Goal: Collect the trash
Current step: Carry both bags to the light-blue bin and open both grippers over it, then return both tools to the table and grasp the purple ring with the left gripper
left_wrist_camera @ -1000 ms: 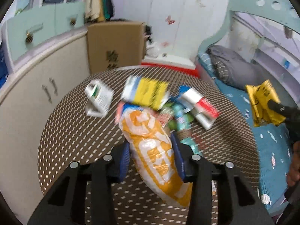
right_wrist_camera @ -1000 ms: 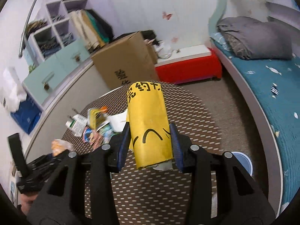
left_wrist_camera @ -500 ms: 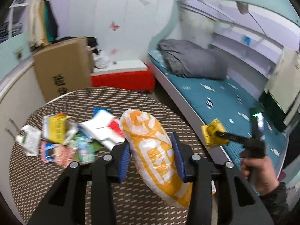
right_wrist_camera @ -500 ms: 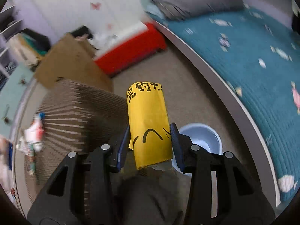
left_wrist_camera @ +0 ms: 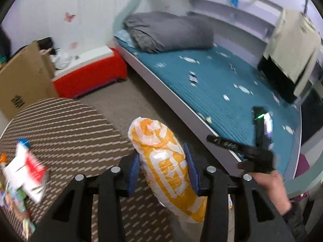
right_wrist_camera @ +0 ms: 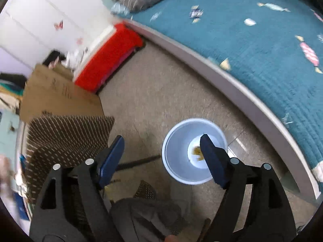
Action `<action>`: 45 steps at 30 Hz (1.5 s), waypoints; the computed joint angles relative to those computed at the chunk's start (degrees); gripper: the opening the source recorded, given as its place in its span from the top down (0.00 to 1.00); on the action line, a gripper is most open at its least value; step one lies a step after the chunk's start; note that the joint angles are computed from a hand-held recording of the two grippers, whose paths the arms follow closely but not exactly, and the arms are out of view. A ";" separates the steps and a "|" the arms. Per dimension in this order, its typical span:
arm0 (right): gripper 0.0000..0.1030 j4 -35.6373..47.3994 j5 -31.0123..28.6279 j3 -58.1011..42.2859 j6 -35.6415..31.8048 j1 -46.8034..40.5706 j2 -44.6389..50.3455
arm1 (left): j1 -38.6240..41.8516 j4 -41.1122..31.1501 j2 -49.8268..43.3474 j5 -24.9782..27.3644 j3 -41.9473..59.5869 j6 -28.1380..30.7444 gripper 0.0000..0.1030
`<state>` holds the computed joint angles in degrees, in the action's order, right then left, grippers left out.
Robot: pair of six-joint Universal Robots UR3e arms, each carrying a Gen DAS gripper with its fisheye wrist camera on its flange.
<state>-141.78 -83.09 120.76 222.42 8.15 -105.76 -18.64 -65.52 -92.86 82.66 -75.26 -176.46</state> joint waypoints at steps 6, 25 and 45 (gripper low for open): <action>0.18 6.77 -1.28 -0.70 -1.61 -4.15 -11.23 | -7.08 -3.33 -15.29 1.87 14.09 -1.14 0.58; 0.06 11.50 -23.99 -15.78 8.48 16.04 -4.86 | -5.23 -2.08 -7.36 5.10 8.56 -6.71 0.09; 0.06 35.43 -41.00 -68.33 10.18 44.10 25.75 | 14.50 -8.65 28.63 -3.72 -7.28 2.59 0.08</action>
